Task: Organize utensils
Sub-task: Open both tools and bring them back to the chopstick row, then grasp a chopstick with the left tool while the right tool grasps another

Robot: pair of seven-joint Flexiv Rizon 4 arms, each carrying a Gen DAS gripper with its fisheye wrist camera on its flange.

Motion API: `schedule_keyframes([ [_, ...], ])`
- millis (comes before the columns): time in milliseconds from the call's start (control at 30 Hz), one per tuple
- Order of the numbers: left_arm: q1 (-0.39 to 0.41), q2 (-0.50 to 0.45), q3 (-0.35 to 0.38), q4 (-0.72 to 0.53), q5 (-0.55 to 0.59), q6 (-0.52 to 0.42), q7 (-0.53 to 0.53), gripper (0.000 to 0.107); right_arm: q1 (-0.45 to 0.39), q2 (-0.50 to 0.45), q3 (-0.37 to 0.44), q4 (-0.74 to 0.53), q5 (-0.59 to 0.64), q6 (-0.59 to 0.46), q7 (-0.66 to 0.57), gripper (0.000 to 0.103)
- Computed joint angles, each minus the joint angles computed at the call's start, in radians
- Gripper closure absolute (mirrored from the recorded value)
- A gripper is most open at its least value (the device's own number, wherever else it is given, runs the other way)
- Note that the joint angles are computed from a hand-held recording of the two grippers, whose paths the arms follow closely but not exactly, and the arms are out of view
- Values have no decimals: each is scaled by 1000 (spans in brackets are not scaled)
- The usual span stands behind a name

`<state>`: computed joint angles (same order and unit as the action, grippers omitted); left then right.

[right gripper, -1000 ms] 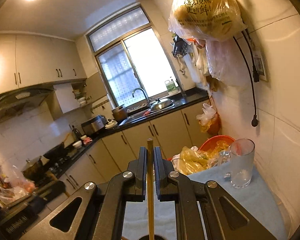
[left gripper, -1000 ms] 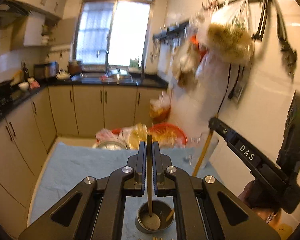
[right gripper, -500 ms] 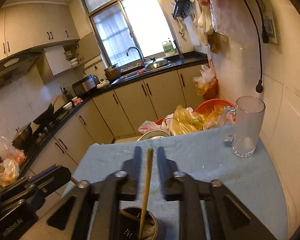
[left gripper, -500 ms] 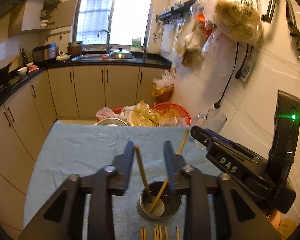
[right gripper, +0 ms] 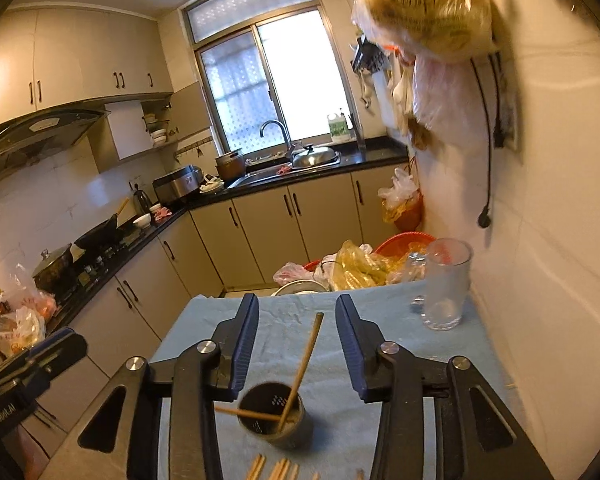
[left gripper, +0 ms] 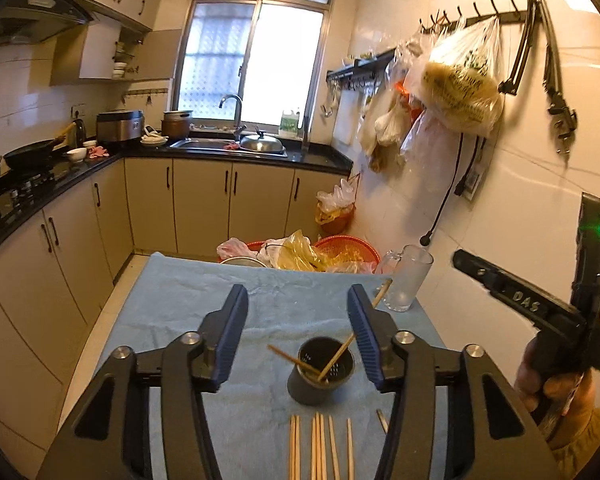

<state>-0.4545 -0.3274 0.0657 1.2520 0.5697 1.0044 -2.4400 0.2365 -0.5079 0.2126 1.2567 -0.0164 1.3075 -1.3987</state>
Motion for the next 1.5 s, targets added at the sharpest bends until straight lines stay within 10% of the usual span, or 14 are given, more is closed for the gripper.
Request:
schedule_keyframes([
  [233,-5,116,-27,196,33,-3,-74,46,-31,156,-19,214,-37,-60,-60,40],
  [533,79,72,-105,412,-206,32,65,47,-78,186,-32,393,11,-313,-184,36],
  [667,75,3,-114,420,-279,14,161,71,-117,147,-4,395,158,-370,-235,46],
  [1067,25,-145,-62,321,-357,-32,265,101,-61,74,-3,429,185,-240,-233,51],
  [1500,33,-182,-71,302,-439,52,385,101,-25,42,-20,468,31,-108,-166,50],
])
